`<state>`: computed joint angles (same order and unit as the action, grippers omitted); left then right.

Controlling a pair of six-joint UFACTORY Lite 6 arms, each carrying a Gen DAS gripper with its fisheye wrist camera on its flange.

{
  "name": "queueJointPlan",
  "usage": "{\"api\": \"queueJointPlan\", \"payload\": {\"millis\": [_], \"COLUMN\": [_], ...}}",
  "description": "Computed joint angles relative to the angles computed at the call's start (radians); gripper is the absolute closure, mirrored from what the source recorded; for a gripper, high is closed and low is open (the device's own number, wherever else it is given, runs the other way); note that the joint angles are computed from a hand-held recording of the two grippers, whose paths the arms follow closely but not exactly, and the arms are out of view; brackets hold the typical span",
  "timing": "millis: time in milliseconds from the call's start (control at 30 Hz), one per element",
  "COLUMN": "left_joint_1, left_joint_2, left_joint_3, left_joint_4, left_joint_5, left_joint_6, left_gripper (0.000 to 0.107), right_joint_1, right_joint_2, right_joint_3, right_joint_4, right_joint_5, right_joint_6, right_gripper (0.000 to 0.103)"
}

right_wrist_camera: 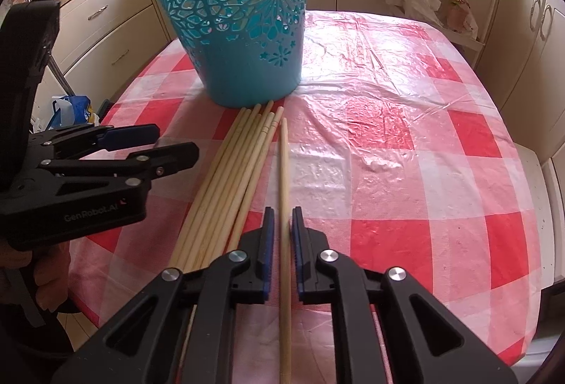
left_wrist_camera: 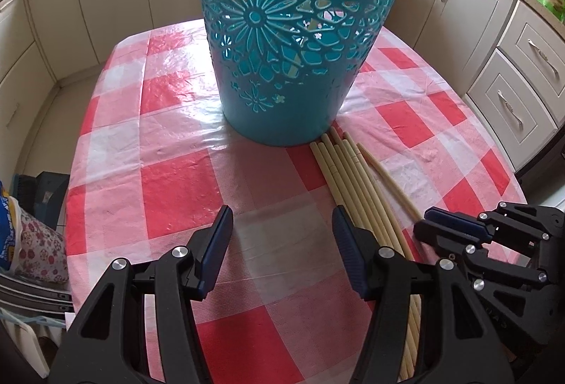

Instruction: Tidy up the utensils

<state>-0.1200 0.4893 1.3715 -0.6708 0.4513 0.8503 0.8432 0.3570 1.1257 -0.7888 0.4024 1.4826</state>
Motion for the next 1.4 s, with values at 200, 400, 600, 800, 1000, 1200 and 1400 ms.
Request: {"api": "queueJointPlan", "payload": {"millis": [200,400,600,800,1000,1200,1400], "left_joint_1": [-0.021,-0.064,-0.073,-0.088,-0.098,-0.048,-0.088], "left_joint_2": [0.005,0.004,0.017,0.005,0.033,0.039,0.048], "left_joint_3": [0.002,-0.005,0.018,-0.002,0.025,0.058,0.054], "left_joint_4": [0.012,0.09,0.079,0.139,0.231,0.045,0.101], "left_joint_5": [-0.016,-0.073,-0.044,-0.083,-0.09,-0.016,-0.029], "left_joint_6": [-0.016,-0.084,-0.088,-0.129,-0.209,-0.081,-0.13], "left_gripper": [0.052,0.052,0.052,0.051,0.052,0.052,0.051], "right_joint_1": [0.013,0.005,0.007,0.006,0.009,0.004,0.004], "right_joint_2": [-0.001,-0.021,-0.019,-0.018,-0.016,-0.031,-0.031], "right_joint_3": [-0.005,-0.033,-0.029,-0.029,-0.024,-0.044,-0.044], "right_joint_4": [-0.023,-0.043,-0.04,-0.041,-0.043,-0.055,-0.052], "right_joint_5": [0.007,-0.005,-0.004,-0.002,0.015,0.004,0.005], "right_joint_6": [0.023,0.05,0.047,0.049,0.053,0.069,0.06], "right_gripper": [0.078,0.078,0.074,0.074,0.071,0.069,0.068]}}
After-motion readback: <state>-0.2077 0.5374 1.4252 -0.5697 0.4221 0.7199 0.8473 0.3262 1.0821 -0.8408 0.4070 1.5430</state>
